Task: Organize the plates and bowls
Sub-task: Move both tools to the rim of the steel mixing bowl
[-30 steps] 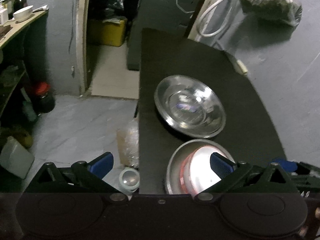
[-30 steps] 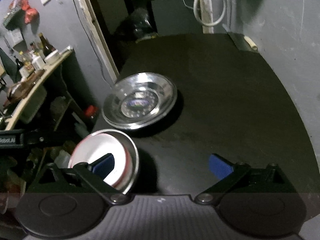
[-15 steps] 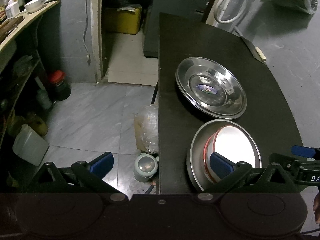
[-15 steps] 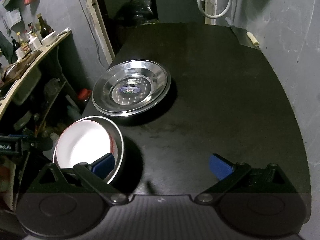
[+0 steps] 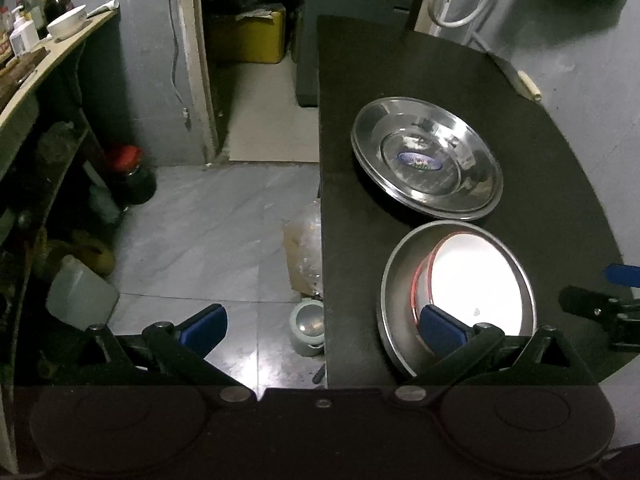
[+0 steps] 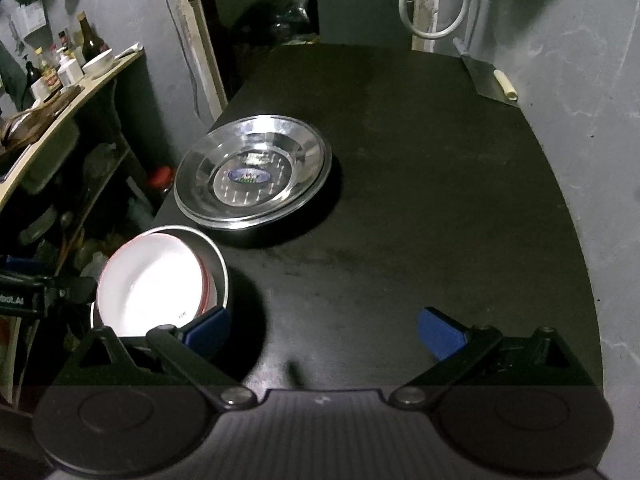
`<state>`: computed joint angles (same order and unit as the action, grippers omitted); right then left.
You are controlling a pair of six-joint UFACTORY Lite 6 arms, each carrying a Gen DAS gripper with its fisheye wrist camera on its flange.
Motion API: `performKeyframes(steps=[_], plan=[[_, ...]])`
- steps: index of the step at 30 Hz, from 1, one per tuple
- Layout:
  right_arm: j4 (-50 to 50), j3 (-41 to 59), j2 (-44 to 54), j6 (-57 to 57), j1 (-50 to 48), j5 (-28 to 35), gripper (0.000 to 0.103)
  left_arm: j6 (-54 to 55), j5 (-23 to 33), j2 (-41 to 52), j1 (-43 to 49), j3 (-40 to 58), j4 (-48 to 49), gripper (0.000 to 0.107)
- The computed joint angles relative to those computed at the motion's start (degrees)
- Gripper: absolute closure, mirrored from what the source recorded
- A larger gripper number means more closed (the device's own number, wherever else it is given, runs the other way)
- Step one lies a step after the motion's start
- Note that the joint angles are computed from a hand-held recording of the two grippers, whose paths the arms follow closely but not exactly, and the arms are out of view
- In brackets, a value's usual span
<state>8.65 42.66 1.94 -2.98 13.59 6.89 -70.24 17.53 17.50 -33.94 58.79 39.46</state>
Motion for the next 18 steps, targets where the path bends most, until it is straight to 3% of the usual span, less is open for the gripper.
performKeyframes(steps=[4, 18], plan=[[7.1, 0.8, 0.9, -8.6, -0.5, 1.1, 0.0, -0.8, 1.6, 0.9, -0.6, 1.1, 0.8, 0.005], [16.0, 3.1, 4.3, -21.7, -1.0, 4.3, 0.0, -1.3, 5.6, 3.9, -2.3, 4.0, 1.7, 0.005]])
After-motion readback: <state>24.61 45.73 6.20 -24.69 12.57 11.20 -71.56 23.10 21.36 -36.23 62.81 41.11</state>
